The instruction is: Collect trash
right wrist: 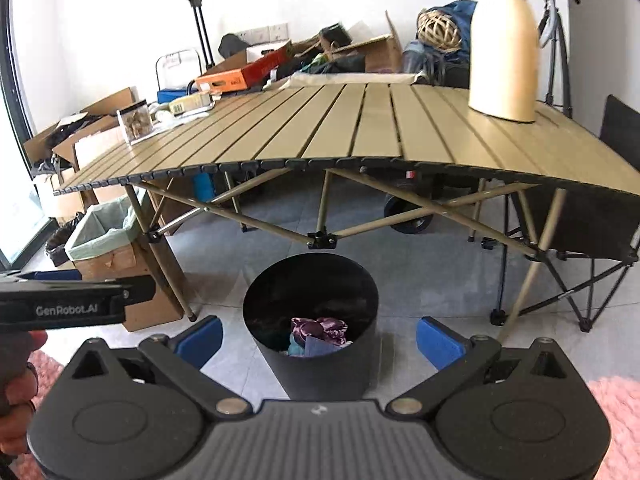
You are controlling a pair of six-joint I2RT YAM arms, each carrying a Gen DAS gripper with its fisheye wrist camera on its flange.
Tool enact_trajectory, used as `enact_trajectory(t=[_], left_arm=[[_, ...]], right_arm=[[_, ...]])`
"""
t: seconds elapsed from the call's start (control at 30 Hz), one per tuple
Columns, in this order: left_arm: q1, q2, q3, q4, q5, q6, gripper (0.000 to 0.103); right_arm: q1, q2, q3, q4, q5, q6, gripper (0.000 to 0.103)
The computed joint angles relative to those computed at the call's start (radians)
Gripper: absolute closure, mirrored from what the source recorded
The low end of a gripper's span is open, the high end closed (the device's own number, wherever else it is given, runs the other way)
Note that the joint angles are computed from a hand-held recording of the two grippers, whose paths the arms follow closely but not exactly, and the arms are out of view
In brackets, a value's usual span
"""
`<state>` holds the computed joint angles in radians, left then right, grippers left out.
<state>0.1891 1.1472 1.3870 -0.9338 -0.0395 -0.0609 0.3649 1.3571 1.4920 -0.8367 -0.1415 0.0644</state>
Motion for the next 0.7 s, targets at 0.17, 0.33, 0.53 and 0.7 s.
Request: enact_trajectory(t=[0.17,0.33,0.53,0.7], left_arm=[[-0.031,-0.085,-0.028,-0.036,0.001,0.002,0.000],[-0.055,-0.129,-0.040,-0.064,-0.013,0.000,0.000],[-0.047,-0.154,-0.045,-0.061,-0.009,0.003,0.000],[-0.056,-0.163,-0.040,-0.075,-0.015,0.001,0.000]], right_arm=[[-0.024,-0.089,-0.041,-0.038,-0.011,-0.010,0.000],[-0.039,-0.141,-0.067,-0.048,-0.025,-0.010,0.000],[-0.034,-0.163,-0.077,-0.039,-0.022,-0.003,0.000],[-0.030,-0.176,-0.082,-0.036,-0.021,-0.001,0.000]])
